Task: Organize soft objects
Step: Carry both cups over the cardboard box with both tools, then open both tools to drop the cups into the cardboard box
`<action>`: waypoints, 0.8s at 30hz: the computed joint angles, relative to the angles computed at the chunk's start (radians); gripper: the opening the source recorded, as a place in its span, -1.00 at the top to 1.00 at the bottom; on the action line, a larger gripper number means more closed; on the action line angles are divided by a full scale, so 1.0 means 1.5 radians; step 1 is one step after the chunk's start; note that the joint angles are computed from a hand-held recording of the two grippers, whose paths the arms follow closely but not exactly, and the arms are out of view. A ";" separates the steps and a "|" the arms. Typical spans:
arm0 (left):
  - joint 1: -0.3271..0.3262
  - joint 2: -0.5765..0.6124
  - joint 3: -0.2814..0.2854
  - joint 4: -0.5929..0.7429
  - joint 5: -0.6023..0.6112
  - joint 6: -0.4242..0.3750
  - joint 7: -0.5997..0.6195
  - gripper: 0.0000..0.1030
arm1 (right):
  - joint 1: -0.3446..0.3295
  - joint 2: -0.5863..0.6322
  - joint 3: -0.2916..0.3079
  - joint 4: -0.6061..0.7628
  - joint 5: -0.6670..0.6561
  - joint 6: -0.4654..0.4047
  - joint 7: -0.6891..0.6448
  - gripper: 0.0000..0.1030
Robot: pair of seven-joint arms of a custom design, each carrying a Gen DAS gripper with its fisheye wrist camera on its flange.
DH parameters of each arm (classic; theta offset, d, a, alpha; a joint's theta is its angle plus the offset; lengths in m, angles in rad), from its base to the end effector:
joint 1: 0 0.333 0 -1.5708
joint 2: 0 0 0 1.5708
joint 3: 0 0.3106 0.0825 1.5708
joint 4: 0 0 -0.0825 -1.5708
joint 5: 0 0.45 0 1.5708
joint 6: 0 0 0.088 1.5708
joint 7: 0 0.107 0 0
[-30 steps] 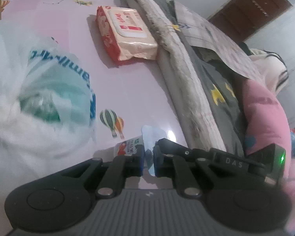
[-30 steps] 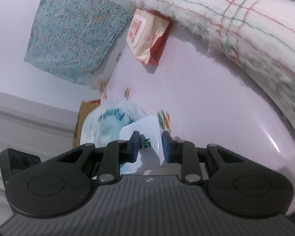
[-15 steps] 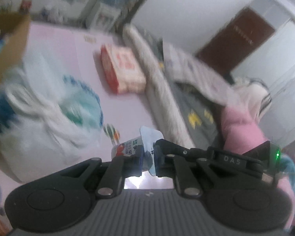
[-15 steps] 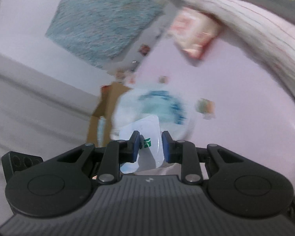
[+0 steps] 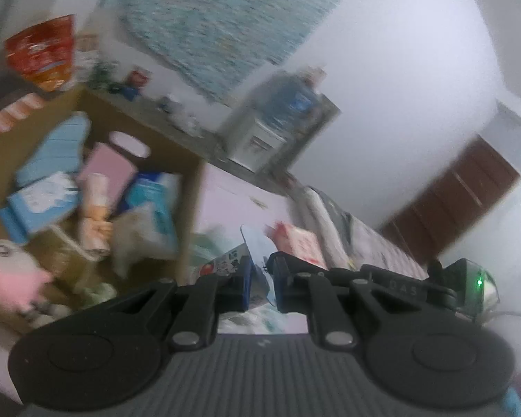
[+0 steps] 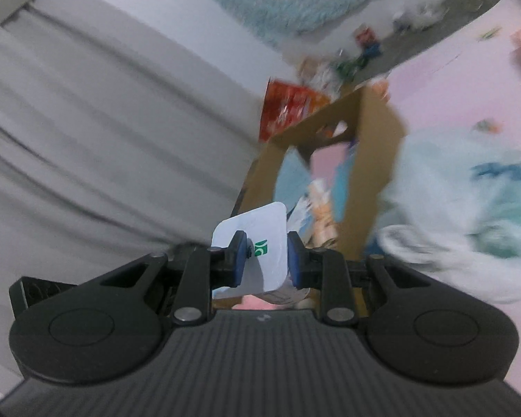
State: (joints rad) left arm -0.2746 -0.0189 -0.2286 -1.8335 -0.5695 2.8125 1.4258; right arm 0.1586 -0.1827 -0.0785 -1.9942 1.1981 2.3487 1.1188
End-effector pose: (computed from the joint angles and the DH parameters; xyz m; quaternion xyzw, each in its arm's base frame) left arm 0.5983 -0.3007 0.6248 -0.6359 0.5852 -0.5027 0.0209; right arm 0.6112 0.0597 0.5881 -0.5514 0.6333 0.1021 0.5334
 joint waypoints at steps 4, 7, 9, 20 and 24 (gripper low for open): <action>0.014 0.003 0.013 -0.013 -0.041 -0.002 0.003 0.76 | 0.002 0.063 0.018 0.072 -0.066 -0.031 0.047 0.54; 0.027 0.011 0.018 -0.019 -0.104 -0.010 0.038 0.76 | -0.002 0.104 0.032 0.117 -0.118 -0.048 0.086 0.54; 0.035 0.019 0.018 -0.021 -0.126 -0.015 0.048 0.76 | -0.005 0.132 0.041 0.151 -0.158 -0.055 0.114 0.54; 0.078 0.088 -0.008 0.007 -0.134 -0.030 0.019 0.74 | -0.002 0.267 0.077 0.296 -0.375 -0.066 0.172 0.53; 0.086 0.112 -0.013 0.022 -0.080 -0.034 -0.024 0.73 | 0.006 0.301 0.084 0.337 -0.439 -0.074 0.170 0.52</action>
State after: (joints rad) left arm -0.1457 0.1487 -0.2479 -1.8009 -0.6894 2.7609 1.3899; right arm 0.1675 0.2685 0.0476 -1.4886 0.5390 2.2376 1.3735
